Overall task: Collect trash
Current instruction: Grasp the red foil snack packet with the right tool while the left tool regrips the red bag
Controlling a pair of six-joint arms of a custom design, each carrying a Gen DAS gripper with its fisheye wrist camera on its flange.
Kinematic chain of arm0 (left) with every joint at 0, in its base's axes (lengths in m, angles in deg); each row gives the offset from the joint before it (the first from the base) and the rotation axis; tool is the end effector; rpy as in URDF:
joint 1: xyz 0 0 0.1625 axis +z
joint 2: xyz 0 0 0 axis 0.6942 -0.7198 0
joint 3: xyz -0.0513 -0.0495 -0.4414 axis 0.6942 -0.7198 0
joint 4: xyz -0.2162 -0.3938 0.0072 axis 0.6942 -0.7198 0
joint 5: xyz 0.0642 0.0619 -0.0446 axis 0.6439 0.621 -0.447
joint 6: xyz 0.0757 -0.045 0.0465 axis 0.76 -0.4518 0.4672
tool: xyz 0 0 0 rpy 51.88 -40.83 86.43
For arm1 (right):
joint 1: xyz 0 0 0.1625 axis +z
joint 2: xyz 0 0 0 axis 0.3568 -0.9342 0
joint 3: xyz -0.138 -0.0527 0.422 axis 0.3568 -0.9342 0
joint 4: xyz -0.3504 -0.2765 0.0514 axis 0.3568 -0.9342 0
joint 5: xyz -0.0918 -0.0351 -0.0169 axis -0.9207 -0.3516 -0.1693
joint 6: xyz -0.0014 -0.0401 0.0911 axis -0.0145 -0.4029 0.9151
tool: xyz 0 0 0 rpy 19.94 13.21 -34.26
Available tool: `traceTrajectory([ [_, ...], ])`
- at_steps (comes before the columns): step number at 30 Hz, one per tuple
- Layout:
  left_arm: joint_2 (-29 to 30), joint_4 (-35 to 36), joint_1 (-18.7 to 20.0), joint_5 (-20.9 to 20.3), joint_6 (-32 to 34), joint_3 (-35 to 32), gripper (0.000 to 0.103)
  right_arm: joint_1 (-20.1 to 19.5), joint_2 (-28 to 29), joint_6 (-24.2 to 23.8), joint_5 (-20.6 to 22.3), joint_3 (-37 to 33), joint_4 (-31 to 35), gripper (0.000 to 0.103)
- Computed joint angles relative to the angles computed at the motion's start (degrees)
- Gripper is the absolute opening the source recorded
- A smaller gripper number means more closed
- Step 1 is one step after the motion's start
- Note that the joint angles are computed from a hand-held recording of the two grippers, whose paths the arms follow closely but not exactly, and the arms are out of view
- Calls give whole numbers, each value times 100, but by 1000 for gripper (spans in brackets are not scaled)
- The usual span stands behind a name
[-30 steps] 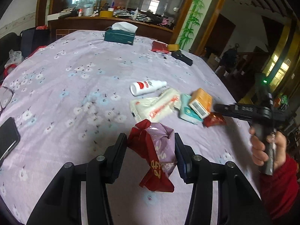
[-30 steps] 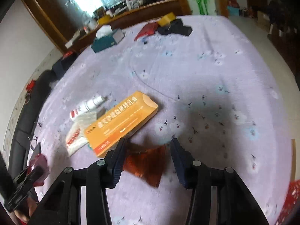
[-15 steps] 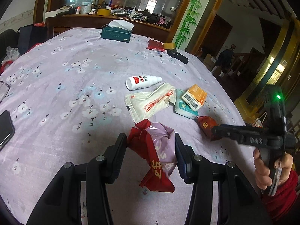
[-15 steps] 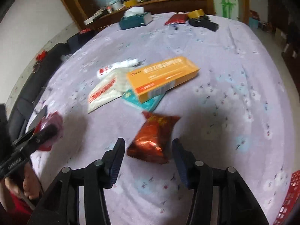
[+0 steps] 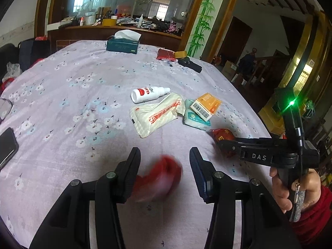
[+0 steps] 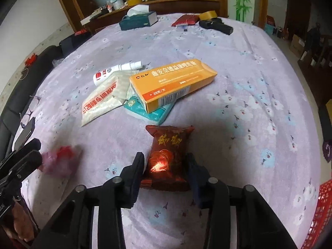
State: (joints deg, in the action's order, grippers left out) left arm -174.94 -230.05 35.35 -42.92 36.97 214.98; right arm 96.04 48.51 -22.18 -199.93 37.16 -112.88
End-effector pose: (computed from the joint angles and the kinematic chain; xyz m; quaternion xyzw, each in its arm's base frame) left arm 0.0762 -0.4603 0.3204 0.2479 0.9085 -0.2923 0.1666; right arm 0.3383 -0.5177 -0.1304 0.0951 -0.9203 0.2421 0.2922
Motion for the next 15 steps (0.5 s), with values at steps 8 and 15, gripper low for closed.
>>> traceTrajectory([
  [8, 20, 241, 42, 55, -103, -69, 48, 306, -57, 105, -44, 544, -1005, 39],
  [15, -79, 730, 172, -30, -114, -125, 62, 476, -116, 222, 90, 870, -1413, 39],
])
